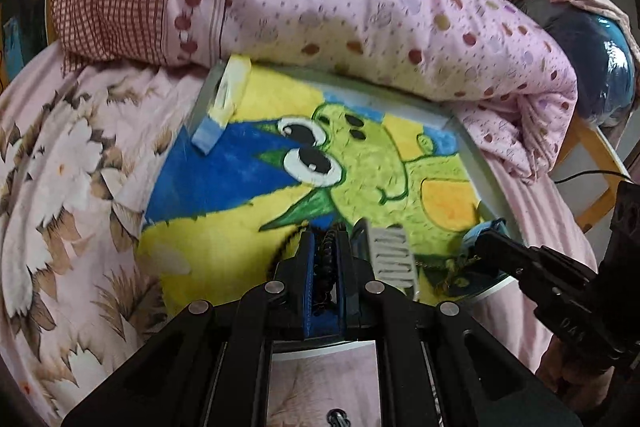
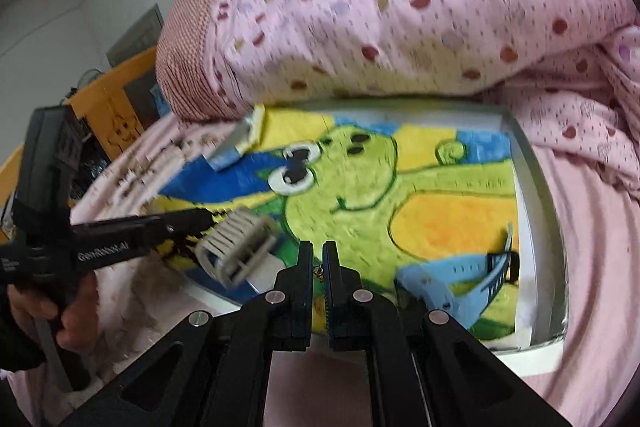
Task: Organize jewelry
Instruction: 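Carry the beads into the tray with the left tool while the right tool carries the chain there, then lift both open tools out of the tray back toward the remaining jewelry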
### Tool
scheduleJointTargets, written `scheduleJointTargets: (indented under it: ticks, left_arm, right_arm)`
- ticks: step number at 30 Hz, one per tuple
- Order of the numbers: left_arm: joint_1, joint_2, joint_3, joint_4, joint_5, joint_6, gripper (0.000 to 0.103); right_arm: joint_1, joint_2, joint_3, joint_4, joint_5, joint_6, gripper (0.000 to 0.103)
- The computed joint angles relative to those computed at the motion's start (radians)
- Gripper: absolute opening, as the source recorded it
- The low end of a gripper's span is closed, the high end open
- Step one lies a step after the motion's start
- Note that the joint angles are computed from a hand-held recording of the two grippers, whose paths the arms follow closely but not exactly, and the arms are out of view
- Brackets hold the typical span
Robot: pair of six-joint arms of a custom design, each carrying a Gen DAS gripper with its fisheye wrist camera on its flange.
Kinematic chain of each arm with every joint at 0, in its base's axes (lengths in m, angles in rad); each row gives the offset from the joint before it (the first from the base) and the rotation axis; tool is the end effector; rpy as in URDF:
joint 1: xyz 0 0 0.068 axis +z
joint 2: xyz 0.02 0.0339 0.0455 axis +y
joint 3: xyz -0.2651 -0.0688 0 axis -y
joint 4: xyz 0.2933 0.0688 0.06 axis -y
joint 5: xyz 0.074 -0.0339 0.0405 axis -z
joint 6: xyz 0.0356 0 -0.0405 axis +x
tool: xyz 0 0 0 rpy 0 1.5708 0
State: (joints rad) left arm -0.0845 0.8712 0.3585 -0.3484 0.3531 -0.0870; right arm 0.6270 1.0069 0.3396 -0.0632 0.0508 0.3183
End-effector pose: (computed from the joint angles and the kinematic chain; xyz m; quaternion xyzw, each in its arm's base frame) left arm 0.2025 -0.0295 0.1433 0.0599 0.9232 -0.1934 0.3267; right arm 0.1852 0.1320 0.1301 -0.1301 0.9035 0.1650 0.3736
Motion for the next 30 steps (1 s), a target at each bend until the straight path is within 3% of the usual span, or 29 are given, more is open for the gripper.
scheduleJointTargets:
  ticks: [5,7,9,11,14,16,18,22,26,30]
  left_arm:
    - [-0.015,-0.013,-0.026,0.008,-0.028,-0.001,0.01]
    - [-0.02,-0.024,-0.028,-0.002,-0.043,0.0,0.012]
    - [-0.018,-0.053,-0.034,-0.018,-0.05,0.001,0.031]
    - [-0.005,-0.105,-0.046,-0.036,-0.044,-0.005,0.043]
    - [-0.004,-0.155,-0.044,-0.07,-0.052,-0.001,0.045]
    - [-0.016,-0.209,-0.04,-0.12,-0.07,0.0,0.053]
    - [-0.013,-0.283,-0.045,-0.165,-0.067,-0.006,0.064]
    - [-0.024,-0.465,-0.045,-0.281,-0.085,-0.016,0.066]
    - [-0.004,-0.665,-0.039,-0.412,-0.082,-0.018,0.097]
    - [0.08,-0.81,-0.001,-0.552,-0.031,0.018,0.097]
  right_arm:
    - [0.028,-0.008,-0.003,-0.03,0.057,0.002,0.01]
    - [0.034,-0.04,-0.013,-0.05,0.08,0.013,0.023]
    - [0.034,-0.074,-0.021,-0.068,0.09,0.021,0.031]
    - [0.041,-0.113,-0.025,-0.101,0.109,0.029,0.032]
    - [0.059,-0.195,-0.028,-0.168,0.149,0.051,0.039]
    - [0.086,-0.27,-0.033,-0.214,0.188,0.067,0.053]
    - [0.129,-0.352,-0.031,-0.273,0.248,0.087,0.06]
    - [0.245,-0.491,-0.021,-0.385,0.386,0.148,0.077]
    - [0.414,-0.598,-0.001,-0.489,0.557,0.224,0.088]
    - [0.641,-0.639,0.046,-0.616,0.794,0.355,0.099]
